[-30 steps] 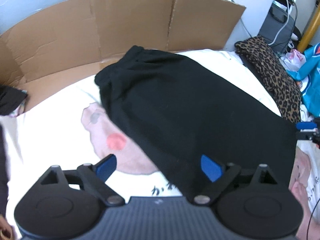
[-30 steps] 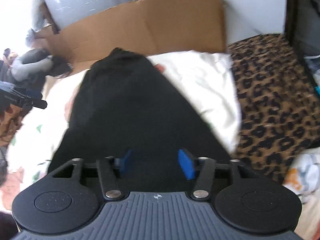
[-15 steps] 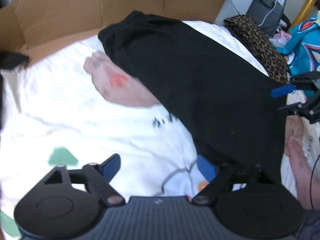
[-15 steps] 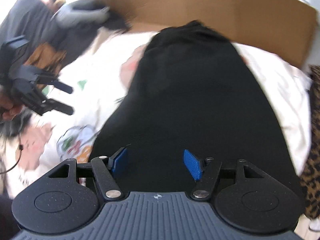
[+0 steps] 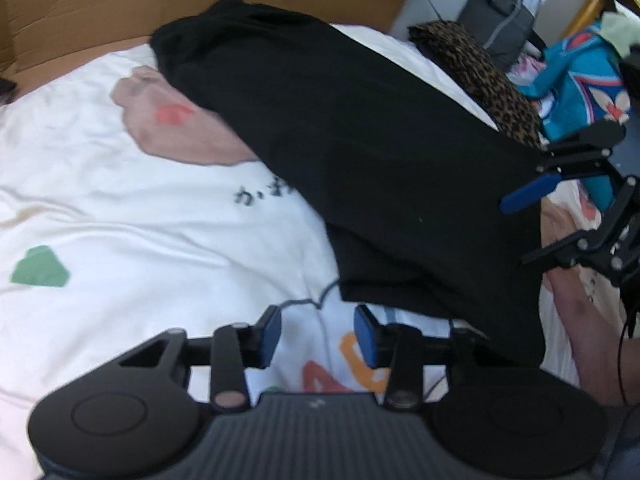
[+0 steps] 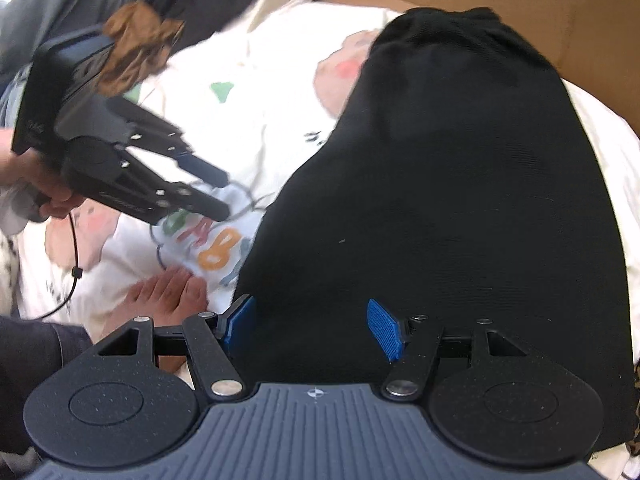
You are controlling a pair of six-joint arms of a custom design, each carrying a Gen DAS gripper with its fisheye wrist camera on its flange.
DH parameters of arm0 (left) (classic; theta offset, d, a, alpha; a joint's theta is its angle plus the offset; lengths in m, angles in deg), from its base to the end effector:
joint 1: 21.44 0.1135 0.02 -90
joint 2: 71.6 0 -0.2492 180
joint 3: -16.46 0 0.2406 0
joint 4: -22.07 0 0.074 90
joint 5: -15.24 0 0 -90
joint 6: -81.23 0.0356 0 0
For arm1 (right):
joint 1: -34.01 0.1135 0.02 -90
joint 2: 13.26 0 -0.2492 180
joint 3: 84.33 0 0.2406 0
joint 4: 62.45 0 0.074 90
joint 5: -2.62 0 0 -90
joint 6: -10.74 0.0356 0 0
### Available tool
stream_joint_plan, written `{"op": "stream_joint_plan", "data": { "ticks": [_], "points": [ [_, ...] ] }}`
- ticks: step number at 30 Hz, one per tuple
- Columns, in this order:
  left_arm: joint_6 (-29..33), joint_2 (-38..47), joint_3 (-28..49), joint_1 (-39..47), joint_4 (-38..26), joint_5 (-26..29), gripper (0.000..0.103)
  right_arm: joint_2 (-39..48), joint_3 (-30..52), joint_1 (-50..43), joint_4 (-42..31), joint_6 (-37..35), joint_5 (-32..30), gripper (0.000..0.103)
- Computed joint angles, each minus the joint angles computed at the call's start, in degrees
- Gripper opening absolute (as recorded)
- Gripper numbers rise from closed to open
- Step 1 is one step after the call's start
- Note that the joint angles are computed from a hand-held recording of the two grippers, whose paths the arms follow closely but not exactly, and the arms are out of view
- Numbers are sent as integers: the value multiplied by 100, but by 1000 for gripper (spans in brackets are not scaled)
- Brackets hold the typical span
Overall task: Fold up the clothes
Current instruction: 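Move both open tools to the edge of the folded pants, then close the right tool on the folded pants edge while the left tool closes beside it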
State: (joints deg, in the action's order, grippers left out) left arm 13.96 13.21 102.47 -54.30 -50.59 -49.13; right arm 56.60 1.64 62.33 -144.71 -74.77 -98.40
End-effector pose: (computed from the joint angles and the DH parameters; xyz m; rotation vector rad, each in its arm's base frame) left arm 0.2199 -0.1604 0.2661 1.3901 2.4153 -0.6711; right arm 0.1811 0.1053 0.3146 -0.6262 2.6947 0.4209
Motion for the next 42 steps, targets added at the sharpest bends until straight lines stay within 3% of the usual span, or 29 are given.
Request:
{"op": "stream_joint_plan", "data": {
  "ticks": [3,12,16,19,21,29,31,36,42],
  "points": [
    [-209,-18,-272,-128,250,46,36,105,47,432,42,7,36,68],
    [-420,-324,-887,-560,1149,-96,36,37,-335,1178,254,387,274,68],
    [-434,-318,-797,-465,1106,139,36,-25,-405,1294,247,300,470,67],
    [-294,-352,-702,-257,910,411,36,-61,-429,1291,193,304,559,57],
    [-258,-388,-696,-142,866,511,36,-76,-463,1215,189,206,565,43],
    [-169,-393,-930,-376,1218,167,36,-232,-395,914,-32,-32,285,8],
    [-291,-297,-811,-274,1187,425,36,-298,-384,828,-126,-46,223,6],
    [71,-126,-521,-273,914,570,36,-458,-390,476,-262,0,153,1],
    [109,-200,-696,-605,1267,233,39,-531,-342,33,-359,76,-33,1]
  ]
}}
